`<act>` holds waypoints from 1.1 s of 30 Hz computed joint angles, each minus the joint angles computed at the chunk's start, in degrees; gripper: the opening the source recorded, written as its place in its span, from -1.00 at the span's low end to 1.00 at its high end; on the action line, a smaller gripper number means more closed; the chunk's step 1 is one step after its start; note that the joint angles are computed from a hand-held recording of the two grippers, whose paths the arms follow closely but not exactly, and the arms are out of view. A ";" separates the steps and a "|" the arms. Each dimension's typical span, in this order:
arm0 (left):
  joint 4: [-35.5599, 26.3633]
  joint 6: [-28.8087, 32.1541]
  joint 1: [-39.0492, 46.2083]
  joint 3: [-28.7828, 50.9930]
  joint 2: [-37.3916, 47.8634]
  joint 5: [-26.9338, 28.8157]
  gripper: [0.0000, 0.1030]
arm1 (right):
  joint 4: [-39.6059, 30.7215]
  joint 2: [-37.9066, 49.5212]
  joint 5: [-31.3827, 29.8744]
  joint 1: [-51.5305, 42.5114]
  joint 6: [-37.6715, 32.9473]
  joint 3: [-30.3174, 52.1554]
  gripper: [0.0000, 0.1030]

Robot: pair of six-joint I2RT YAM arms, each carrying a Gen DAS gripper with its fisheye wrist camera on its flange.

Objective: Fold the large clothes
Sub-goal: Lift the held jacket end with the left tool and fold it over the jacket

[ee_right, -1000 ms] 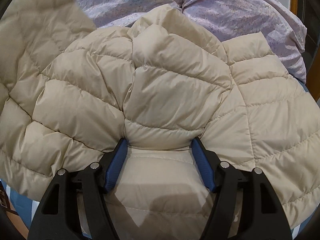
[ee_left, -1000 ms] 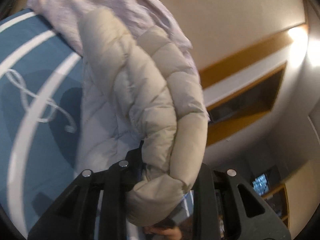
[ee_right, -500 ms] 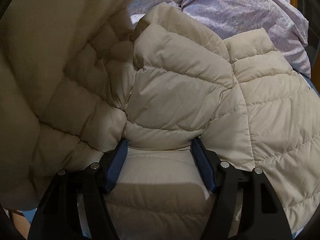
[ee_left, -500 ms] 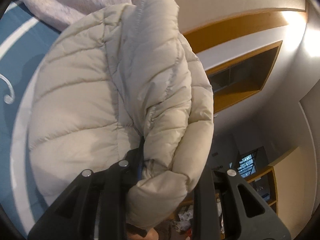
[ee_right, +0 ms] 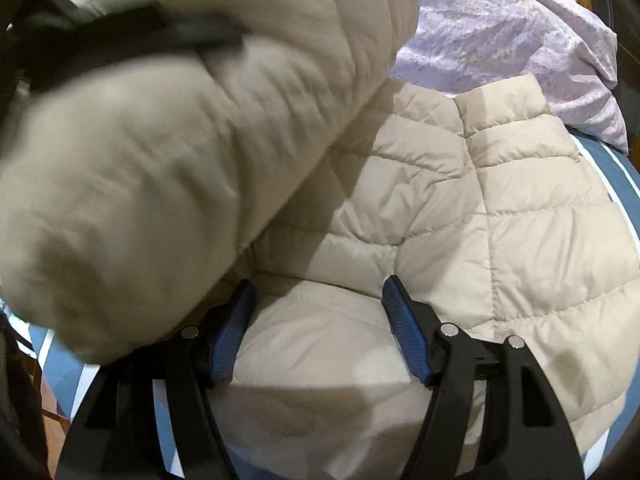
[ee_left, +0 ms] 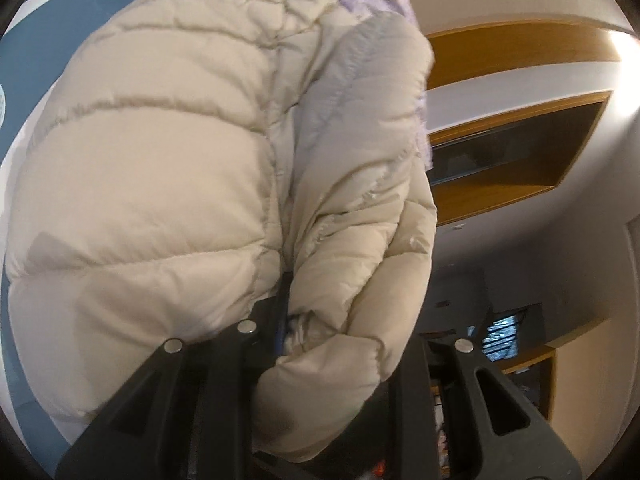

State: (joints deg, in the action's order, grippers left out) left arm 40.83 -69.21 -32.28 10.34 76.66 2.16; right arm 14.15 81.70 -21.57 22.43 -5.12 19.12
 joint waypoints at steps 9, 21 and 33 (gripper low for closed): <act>-14.10 1.81 -3.46 15.64 13.95 -4.35 -0.51 | -8.76 -9.07 -7.56 -15.45 -12.26 -2.63 0.33; -20.25 2.64 -5.64 21.04 18.47 -7.48 -0.51 | -12.91 -1.66 -13.66 -29.50 -24.61 1.17 0.31; -29.30 3.34 -13.95 34.66 22.28 -10.25 -0.50 | -12.95 6.90 -18.29 -32.32 -23.05 5.36 0.31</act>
